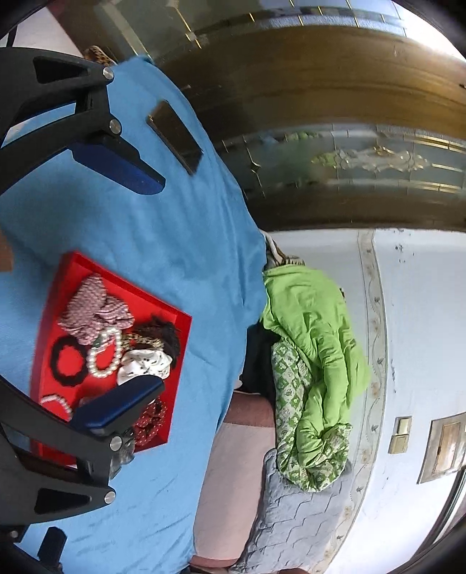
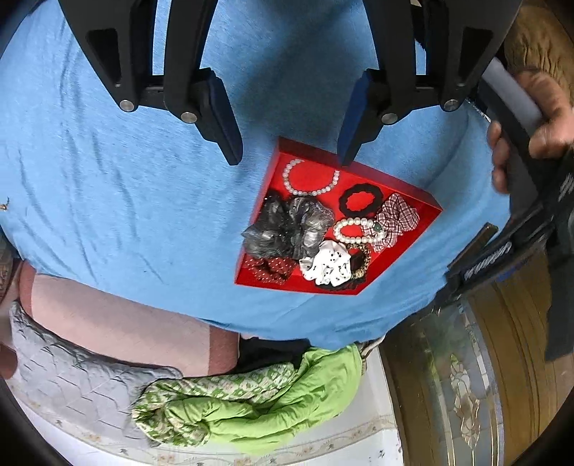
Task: Organize jewelry
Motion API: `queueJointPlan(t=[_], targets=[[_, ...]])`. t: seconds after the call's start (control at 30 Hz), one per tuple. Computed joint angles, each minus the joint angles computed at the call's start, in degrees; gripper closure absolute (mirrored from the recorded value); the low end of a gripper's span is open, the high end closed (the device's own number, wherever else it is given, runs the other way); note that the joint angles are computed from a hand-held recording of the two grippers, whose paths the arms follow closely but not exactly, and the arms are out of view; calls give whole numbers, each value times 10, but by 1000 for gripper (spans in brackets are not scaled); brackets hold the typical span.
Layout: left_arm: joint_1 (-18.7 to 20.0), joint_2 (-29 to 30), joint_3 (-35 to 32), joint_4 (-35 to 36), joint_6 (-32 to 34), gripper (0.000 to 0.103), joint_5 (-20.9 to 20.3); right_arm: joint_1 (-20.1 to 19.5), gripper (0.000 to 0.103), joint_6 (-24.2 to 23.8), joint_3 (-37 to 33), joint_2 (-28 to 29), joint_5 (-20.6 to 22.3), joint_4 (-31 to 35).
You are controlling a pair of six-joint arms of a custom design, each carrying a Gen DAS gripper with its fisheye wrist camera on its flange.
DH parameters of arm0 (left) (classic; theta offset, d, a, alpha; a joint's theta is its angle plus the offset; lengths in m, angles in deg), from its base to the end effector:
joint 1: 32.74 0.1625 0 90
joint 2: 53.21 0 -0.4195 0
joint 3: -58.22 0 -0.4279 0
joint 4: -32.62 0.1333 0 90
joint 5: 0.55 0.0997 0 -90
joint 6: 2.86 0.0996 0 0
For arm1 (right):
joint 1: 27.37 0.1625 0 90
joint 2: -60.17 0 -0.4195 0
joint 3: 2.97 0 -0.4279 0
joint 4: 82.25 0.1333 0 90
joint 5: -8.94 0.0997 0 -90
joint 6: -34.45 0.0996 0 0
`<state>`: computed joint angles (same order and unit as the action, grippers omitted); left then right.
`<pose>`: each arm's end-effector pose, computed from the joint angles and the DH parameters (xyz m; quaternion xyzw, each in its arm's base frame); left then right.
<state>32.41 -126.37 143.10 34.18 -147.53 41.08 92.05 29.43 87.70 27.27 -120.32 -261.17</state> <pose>-0.0561 -0.6154 0.3649 0.1386 0.7464 -0.5344 0.3716 0.4078 -0.5801 0.0140 0.1824 -0.8933 0.3156 0.2629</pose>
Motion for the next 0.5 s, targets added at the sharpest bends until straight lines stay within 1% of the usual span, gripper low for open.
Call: queueJointPlan(t=[0.1,0.17,0.23,0.27,0.37,0.5], targets=[[-19,-25,32,-7,2,2,-11,0,41,2,15,-9,0,-12],[-33,-32,42,11,-12,1,-27,2,40,-3,25,-13,-4,-24],[-50,-23,37,45,-27,1,-64,3,40,-3,35,-18,-7,-35],[-54,-18,33,67,-37,1,-70,3,40,-1,40,-21,-8,-40],[-66,-7,30,129,-71,1,-77,5,38,1,53,-29,-18,-57],[-74,3,27,197,-130,1,-72,12,34,-8,64,-30,-49,-83]])
